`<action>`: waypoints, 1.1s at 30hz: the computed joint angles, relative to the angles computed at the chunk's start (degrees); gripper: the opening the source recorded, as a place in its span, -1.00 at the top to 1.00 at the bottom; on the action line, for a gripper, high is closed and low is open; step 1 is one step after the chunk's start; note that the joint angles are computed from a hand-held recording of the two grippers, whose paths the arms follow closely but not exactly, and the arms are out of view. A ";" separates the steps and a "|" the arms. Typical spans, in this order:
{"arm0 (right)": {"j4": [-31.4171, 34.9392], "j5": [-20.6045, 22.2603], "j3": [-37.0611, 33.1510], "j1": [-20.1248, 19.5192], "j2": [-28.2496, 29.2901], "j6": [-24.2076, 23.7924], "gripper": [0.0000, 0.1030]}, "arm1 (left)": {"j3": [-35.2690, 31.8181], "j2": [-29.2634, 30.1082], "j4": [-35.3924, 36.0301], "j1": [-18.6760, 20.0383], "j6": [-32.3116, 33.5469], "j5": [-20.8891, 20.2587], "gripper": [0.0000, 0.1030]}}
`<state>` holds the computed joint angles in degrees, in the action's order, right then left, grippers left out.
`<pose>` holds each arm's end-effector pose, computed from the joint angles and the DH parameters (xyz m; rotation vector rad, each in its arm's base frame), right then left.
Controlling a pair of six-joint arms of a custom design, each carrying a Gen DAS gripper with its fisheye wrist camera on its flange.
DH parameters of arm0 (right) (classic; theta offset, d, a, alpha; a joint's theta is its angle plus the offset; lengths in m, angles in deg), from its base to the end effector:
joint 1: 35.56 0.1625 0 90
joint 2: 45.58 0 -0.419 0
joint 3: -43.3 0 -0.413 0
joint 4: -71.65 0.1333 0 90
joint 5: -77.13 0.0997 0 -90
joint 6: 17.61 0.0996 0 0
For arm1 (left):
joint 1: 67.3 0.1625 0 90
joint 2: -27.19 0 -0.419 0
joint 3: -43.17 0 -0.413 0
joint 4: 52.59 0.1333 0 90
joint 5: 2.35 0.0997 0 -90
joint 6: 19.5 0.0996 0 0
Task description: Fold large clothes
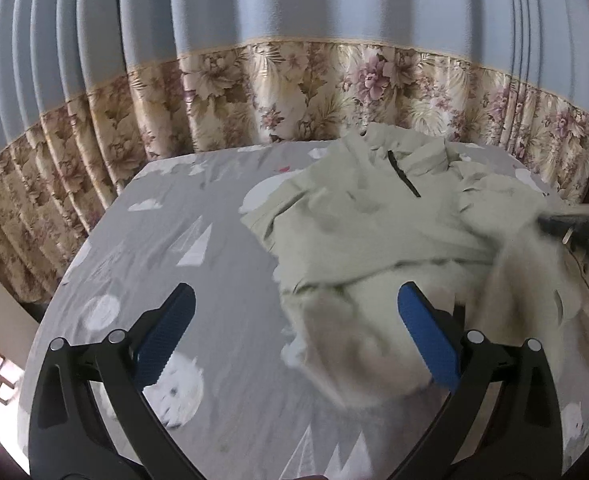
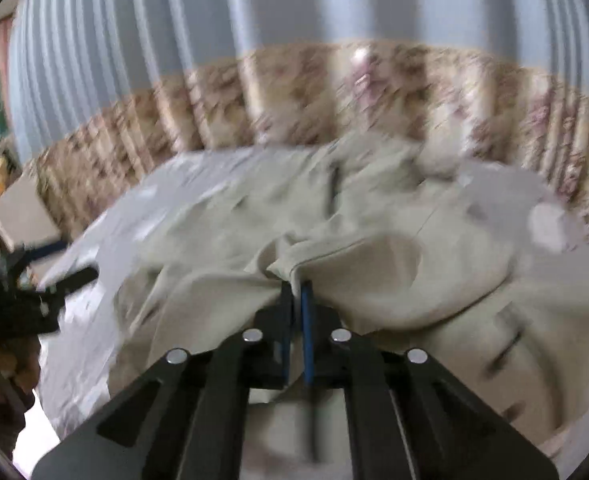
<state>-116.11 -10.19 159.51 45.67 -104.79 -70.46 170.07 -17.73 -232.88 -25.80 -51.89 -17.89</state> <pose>0.0479 -0.5941 0.1658 1.0266 -2.4738 0.8866 -0.1902 -0.4744 0.0374 0.1700 1.9846 -1.0903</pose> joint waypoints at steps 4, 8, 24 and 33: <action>-5.57 -3.92 -10.49 0.66 3.20 0.86 0.92 | -5.04 3.28 -5.50 2.99 8.31 0.30 -0.94; -12.44 -14.70 -26.70 0.51 12.15 0.41 0.84 | -7.61 4.48 -5.69 5.05 10.27 -0.77 -0.94; 5.53 0.21 -7.56 -14.95 -8.47 2.77 -0.59 | 7.64 0.54 4.59 -3.37 -12.73 -6.93 -0.94; 7.34 0.69 -6.10 -16.05 -6.86 -0.30 -0.62 | -1.51 6.47 3.45 2.23 -3.89 -12.62 -0.94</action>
<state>-108.77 -9.51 153.41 29.62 -111.65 -70.75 168.57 -11.26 -229.43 -23.57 -55.78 -30.51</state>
